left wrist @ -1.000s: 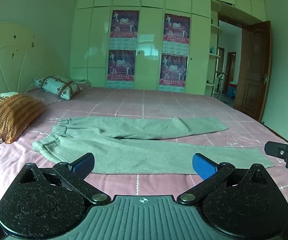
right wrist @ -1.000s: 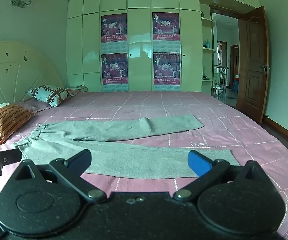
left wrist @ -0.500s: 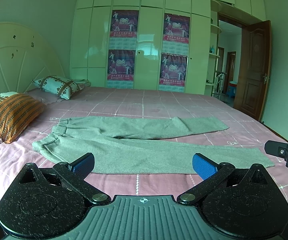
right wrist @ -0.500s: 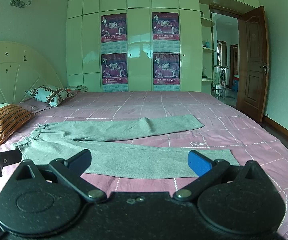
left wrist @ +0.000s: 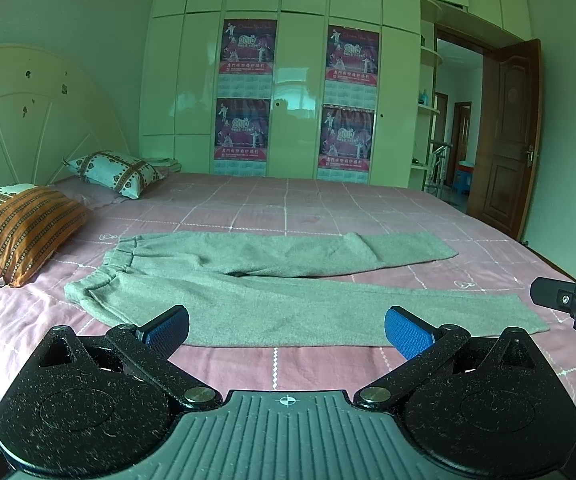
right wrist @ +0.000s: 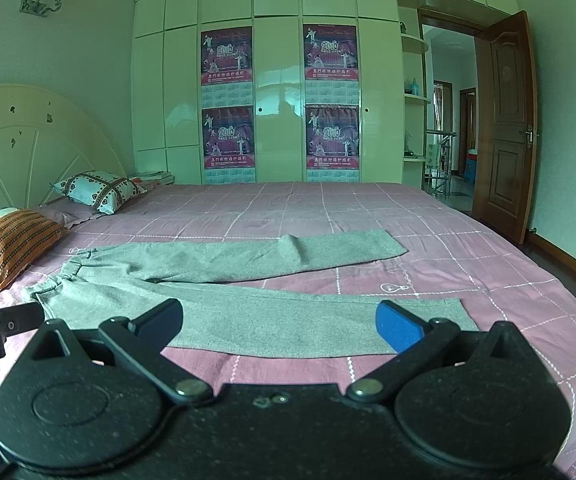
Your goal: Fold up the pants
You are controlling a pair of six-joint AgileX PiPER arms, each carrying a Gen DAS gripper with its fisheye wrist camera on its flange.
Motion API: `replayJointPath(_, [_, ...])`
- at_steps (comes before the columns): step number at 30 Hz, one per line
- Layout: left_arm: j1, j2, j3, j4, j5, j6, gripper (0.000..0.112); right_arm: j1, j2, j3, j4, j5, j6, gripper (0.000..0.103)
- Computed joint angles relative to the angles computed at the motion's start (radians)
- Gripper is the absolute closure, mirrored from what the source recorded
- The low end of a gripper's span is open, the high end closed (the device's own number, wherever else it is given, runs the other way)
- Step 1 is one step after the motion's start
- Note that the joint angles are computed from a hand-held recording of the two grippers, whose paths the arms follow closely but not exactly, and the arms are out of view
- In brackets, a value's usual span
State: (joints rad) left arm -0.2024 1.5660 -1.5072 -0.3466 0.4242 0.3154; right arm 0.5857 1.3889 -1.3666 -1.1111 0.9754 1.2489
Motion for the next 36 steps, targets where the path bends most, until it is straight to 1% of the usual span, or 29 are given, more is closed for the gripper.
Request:
replayJointPath(29, [0.002,0.002,-0.005,-0.007,0.011,0.012,0.009,0.002,0.001,-0.004,0.002,0.003,-0.002,0.006])
replayJointPath(36, [-0.001,-0.002,-0.001,0.012,0.010,-0.005,0.009,0.004,0.003,-0.006,0.000,0.005,-0.002,0.006])
